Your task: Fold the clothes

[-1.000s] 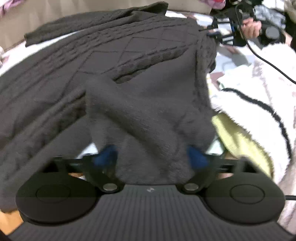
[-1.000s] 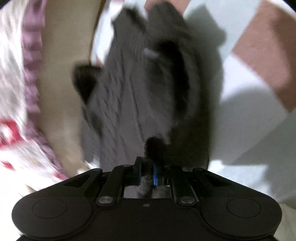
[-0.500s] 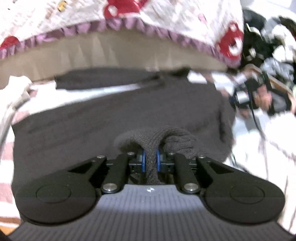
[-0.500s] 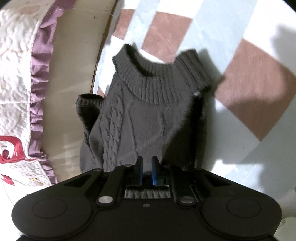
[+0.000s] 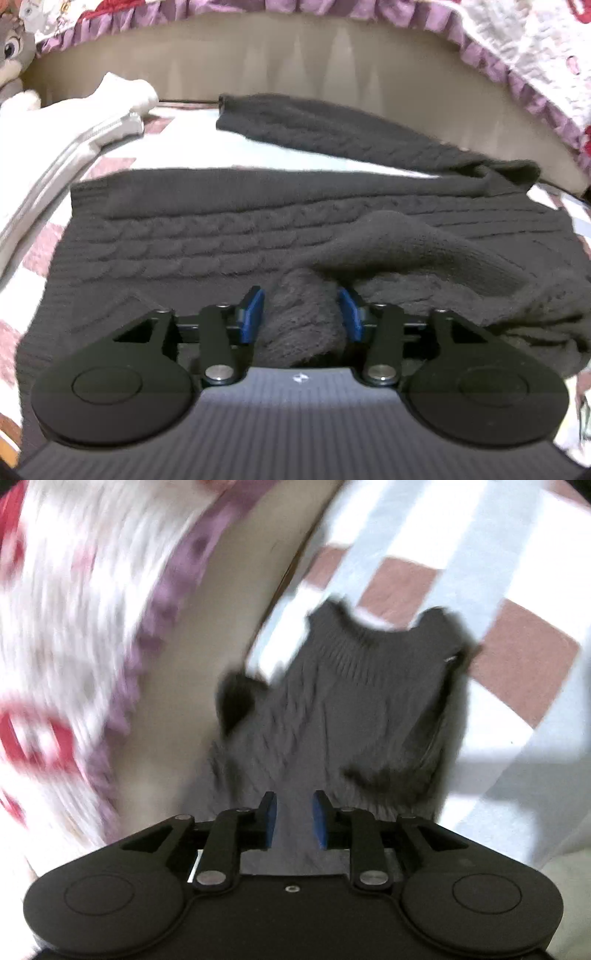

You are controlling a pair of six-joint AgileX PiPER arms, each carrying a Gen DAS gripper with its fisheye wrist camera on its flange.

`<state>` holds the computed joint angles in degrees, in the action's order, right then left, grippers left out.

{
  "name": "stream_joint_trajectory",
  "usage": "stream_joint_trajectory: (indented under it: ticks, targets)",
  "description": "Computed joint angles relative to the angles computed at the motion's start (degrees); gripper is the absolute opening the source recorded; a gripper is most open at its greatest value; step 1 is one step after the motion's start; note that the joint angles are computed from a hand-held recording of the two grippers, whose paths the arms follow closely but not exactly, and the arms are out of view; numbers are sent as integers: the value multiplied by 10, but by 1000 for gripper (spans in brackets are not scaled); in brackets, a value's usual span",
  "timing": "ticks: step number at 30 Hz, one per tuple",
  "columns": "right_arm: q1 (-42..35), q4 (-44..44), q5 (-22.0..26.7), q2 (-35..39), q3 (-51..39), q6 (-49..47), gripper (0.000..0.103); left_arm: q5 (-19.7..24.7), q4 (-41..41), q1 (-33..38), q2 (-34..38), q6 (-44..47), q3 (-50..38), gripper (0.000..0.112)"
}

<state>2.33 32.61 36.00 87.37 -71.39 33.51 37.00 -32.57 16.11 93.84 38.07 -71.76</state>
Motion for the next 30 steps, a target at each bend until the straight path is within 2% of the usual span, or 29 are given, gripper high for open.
stream_joint_trajectory:
  ticks: [1, 3, 6, 7, 9, 12, 15, 18, 21, 22, 24, 26, 28, 29, 30]
  targets:
    - [8, -20, 17, 13, -23, -9, 28, 2, -22, 14, -5, 23, 1, 52]
    - [22, -56, 54, 40, -72, -28, 37, 3, -67, 39, -8, 53, -3, 53]
    - [39, -77, 84, 63, -109, -50, 43, 36, -103, 59, 0, 73, -23, 53]
    - [47, -102, 95, 70, -123, -41, 44, 52, -104, 61, 7, 84, -32, 53]
    - [60, -148, 111, 80, -141, -18, 53, 91, -93, 59, 6, 116, -38, 57]
    - [63, -199, 119, 98, -157, 15, 54, 120, -83, 68, -22, 161, -7, 71]
    - [81, -305, 147, 123, -193, 61, 54, 142, -55, 84, -39, 174, 21, 71]
    - [90, -363, 96, 102, -166, 104, 51, 117, -18, 64, -33, 159, 29, 71]
    - [121, -466, 44, 68, -142, 133, 50, 93, -48, 54, -6, 131, 14, 72]
    - [127, -464, 17, 58, -128, 114, 50, 85, -58, 52, 5, 120, 7, 72]
    - [126, -392, -35, 47, -107, 20, 50, 72, -83, 57, 27, 103, -10, 73]
    - [145, -346, -43, 55, -112, -75, 50, 72, -155, 83, 37, 131, -9, 73]
    - [179, -358, -38, 66, -123, -138, 50, 93, -202, 106, 43, 165, -8, 69]
    - [196, -365, -34, 72, -128, -166, 50, 102, -217, 113, 42, 183, -5, 53]
    - [211, -353, -28, 76, -134, -212, 50, 100, -211, 109, 40, 201, -5, 26]
